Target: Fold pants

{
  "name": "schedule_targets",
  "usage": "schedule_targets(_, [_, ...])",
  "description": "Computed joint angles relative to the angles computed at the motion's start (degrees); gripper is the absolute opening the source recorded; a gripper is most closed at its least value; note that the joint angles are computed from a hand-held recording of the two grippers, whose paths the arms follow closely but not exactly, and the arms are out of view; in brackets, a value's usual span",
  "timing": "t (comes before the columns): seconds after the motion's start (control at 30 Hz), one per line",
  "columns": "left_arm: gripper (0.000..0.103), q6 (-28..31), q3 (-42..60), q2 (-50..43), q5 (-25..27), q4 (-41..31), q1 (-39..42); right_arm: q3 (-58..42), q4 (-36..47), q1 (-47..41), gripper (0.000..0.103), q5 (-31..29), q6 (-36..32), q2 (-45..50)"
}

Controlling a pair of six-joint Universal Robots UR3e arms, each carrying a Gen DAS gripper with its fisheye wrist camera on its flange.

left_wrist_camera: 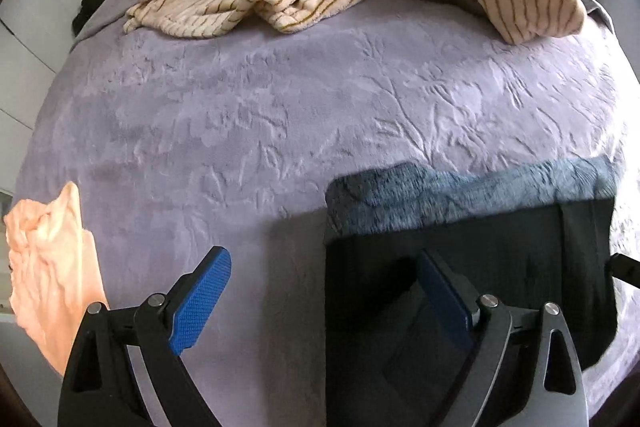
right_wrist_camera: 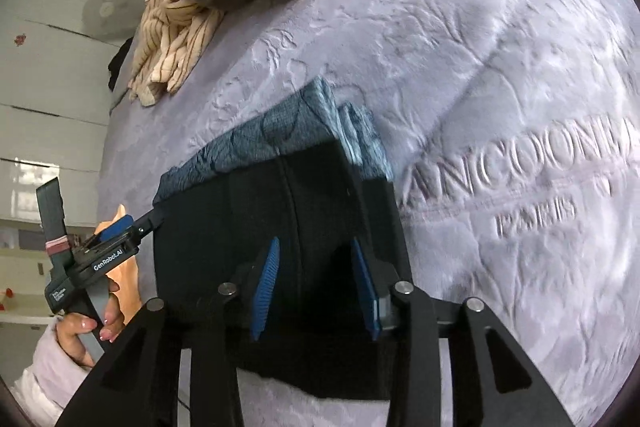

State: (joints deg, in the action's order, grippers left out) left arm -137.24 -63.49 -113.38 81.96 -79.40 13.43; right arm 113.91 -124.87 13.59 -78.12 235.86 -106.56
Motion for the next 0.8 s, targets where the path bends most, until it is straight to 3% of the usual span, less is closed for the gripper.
schedule_targets(0.3, [0.094, 1.6, -7.7, 6.0, 2.1, -0.3, 2.0, 2.9, 2.3, 3.3, 0.047, -1.3, 7.4, -6.1])
schedule_targets(0.67, [0.095, 3.7, -12.4, 9.5, 1.8, -0.1, 3.2, 4.3, 2.5, 6.2, 0.054, -1.0, 10.8, -7.5])
schedule_targets(0.73, [0.103, 3.9, -12.8, 9.9, 2.1, -0.5, 3.2, 4.7, 1.9, 6.5, 0.056, -0.9, 11.2, -7.4])
schedule_targets(0.8, [0.103, 4.1, -13.2, 10.3, 1.9, -1.0, 3.4, 4.6, 1.7, 7.0, 0.056, -1.0, 11.5, -7.1])
